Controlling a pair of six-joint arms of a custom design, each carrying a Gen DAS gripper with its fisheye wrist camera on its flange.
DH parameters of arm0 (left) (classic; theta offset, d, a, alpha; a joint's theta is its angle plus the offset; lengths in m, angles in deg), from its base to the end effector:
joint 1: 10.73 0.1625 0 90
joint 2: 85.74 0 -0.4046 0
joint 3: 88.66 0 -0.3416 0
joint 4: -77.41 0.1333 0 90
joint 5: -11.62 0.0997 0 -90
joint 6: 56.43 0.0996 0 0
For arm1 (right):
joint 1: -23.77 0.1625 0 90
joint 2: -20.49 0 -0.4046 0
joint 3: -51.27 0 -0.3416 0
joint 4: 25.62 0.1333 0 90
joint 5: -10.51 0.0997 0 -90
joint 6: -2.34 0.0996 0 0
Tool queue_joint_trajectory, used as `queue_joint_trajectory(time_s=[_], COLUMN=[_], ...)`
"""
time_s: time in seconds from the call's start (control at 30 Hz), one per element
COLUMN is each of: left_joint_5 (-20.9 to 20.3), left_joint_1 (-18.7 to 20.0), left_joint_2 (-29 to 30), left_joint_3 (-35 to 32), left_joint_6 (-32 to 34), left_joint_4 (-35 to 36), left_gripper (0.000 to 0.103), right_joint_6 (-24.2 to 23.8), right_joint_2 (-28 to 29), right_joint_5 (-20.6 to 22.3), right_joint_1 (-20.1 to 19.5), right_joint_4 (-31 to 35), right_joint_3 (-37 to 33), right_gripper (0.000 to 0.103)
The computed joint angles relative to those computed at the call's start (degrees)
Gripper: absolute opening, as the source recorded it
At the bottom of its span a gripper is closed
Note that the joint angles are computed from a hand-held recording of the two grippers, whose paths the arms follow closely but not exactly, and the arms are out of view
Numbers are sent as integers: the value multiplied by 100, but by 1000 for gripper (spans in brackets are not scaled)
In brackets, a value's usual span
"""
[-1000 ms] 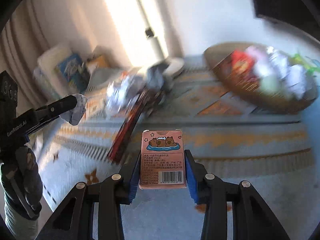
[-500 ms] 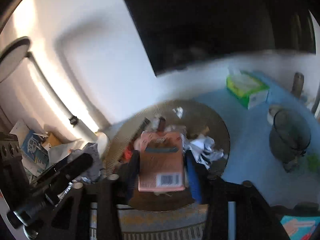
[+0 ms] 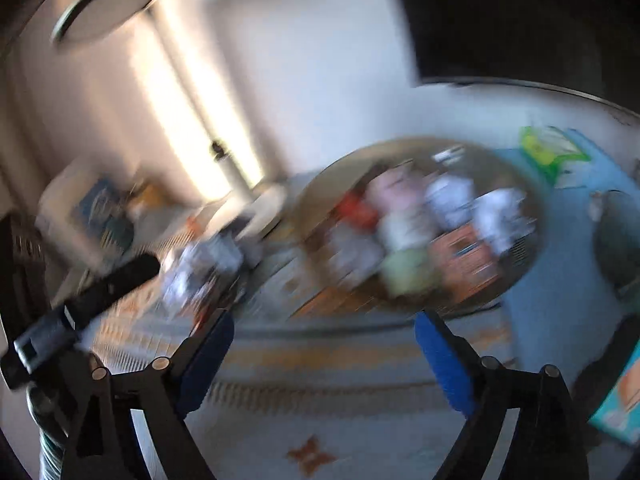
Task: Organize objects
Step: 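Move both tools back over the remaining pile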
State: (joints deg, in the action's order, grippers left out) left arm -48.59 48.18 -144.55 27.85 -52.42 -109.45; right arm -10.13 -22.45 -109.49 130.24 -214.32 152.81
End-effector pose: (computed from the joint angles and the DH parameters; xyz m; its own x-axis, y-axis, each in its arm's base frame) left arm -0.1140 -0.5431 0.2158 -0.8750 0.2255 -0.4284 0.4627 0.6498 -0.6030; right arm 0.2519 -0.5575 0.1448 -0.8532 -0.0966 0.5125 -0.4108 0.7299 -0.5463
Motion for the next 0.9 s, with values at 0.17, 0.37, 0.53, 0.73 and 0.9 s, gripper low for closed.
queue_joint_trajectory(time_s=[0.17, 0.37, 0.53, 0.73, 0.9], left_joint_5=[997, 771, 612, 745, 693], left_joint_1=[408, 894, 1084, 1017, 1026], left_joint_2=[-228, -205, -165, -144, -163], left_joint_3=[587, 711, 375, 419, 428], left_joint_6=[237, 93, -329, -282, -283], left_joint_4=[-688, -896, -123, -82, -69], left_gripper=[84, 84, 90, 94, 97], right_joint_6=[82, -270, 89, -142, -183], right_joint_2=[507, 1110, 1054, 1358, 1402], right_joint_5=[88, -147, -167, -761, -810], right_joint_1=[42, -190, -286, -113, -92], right_joint_4=[185, -851, -378, -260, -193], right_joint_3=[-143, -238, -345, -666, -734], right_gripper=[92, 92, 92, 92, 96])
